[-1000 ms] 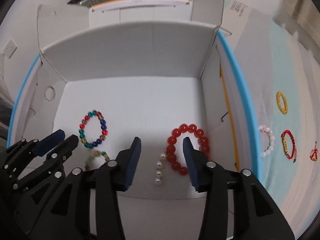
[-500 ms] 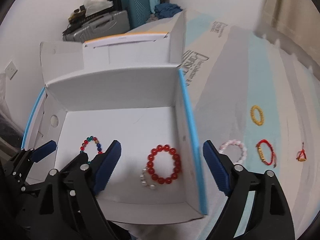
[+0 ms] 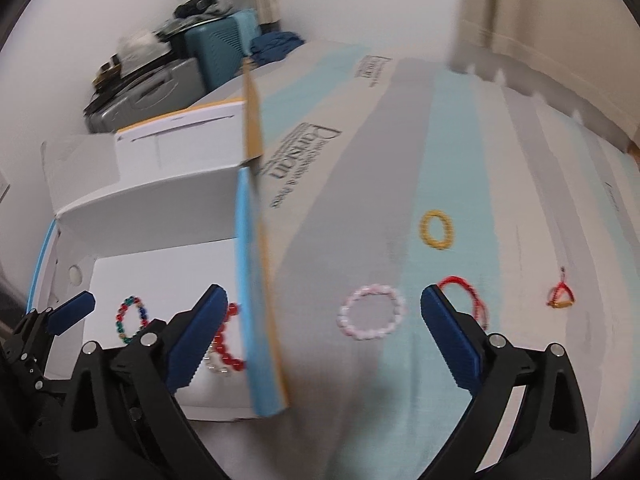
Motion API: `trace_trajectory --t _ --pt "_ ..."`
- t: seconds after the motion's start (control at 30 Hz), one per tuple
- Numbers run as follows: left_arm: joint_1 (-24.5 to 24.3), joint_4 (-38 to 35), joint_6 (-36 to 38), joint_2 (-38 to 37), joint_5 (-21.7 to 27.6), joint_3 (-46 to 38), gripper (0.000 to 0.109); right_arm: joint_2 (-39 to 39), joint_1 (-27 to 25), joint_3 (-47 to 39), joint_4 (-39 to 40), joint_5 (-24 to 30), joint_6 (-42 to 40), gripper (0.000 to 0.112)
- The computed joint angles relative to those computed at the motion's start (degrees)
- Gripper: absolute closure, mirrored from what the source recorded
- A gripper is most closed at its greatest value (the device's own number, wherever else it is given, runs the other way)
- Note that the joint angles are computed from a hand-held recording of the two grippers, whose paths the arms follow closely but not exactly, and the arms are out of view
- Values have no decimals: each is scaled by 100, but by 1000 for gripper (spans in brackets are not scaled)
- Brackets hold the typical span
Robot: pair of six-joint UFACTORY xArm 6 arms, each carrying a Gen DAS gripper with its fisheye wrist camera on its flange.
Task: Organize jewelry
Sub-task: 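Move both open tools back over the remaining bracelets on the bed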
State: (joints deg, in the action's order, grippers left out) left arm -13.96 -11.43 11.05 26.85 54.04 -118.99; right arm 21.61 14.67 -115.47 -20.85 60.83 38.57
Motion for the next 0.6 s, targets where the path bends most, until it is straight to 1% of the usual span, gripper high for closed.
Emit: trace_trajectory --t 0.07,0.1,0.2,0.5,0.6 --pt "-138 84 5 -107 -212 183 11 -240 -98 375 -62 -181 92 17" --pt "-189 56 35 -126 -242 212 11 -365 -161 568 -87 -232 128 17" --pt "-353 -24 116 -121 -224 208 11 -672 -330 1053 -92 -408 195 17" --pt "-920 164 246 -152 -343 370 11 -1296 -723 1992 -407 -637 315 17" --pt "-1099 202 273 -58 -335 304 11 -1456 -886 2247 -530 -691 343 17"
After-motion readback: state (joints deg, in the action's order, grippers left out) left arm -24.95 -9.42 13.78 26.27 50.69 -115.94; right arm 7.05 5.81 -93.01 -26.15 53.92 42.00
